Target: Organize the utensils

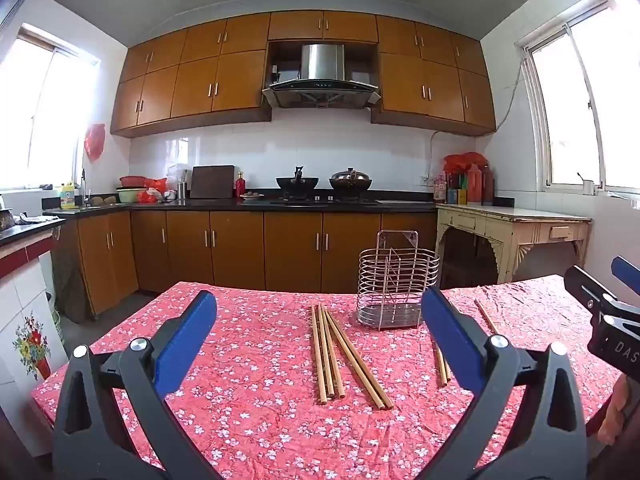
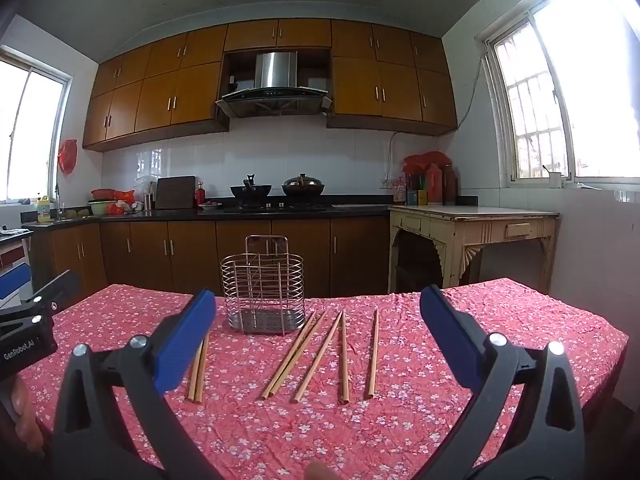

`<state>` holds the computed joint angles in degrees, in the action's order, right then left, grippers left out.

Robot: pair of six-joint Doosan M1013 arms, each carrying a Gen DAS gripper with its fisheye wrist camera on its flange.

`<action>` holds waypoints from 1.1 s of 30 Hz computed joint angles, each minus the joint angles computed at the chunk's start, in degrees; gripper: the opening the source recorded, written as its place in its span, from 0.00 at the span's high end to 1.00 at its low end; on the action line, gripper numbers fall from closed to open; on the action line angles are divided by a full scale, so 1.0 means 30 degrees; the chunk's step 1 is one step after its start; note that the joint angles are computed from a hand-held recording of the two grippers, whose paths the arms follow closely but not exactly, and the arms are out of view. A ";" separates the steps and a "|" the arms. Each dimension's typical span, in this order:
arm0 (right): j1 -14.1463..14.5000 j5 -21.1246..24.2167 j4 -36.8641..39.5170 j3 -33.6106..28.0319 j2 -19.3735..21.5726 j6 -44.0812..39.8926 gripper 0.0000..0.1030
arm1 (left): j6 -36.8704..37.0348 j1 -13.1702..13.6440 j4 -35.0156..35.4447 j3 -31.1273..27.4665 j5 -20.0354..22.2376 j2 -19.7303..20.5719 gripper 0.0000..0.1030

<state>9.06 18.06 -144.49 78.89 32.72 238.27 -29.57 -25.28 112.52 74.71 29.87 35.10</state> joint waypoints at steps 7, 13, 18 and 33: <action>-0.0022 0.0075 -0.0153 0.0004 0.0018 0.0118 0.04 | 0.0174 0.0012 -0.0224 0.0000 -0.0078 -0.0042 0.02; -0.0044 0.0092 -0.0148 -0.0003 0.0017 0.0115 0.04 | 0.0436 -0.0076 -0.0576 -0.0021 -0.0039 -0.0115 0.02; -0.0104 0.0129 -0.0520 0.0124 -0.0025 0.0499 0.04 | 0.0390 -0.0118 -0.0589 -0.0003 -0.0039 -0.0093 0.02; -0.0103 0.0118 -0.0555 0.0027 0.0062 0.0578 0.04 | 0.0112 0.0033 -0.0306 -0.0002 -0.0276 -0.0053 0.02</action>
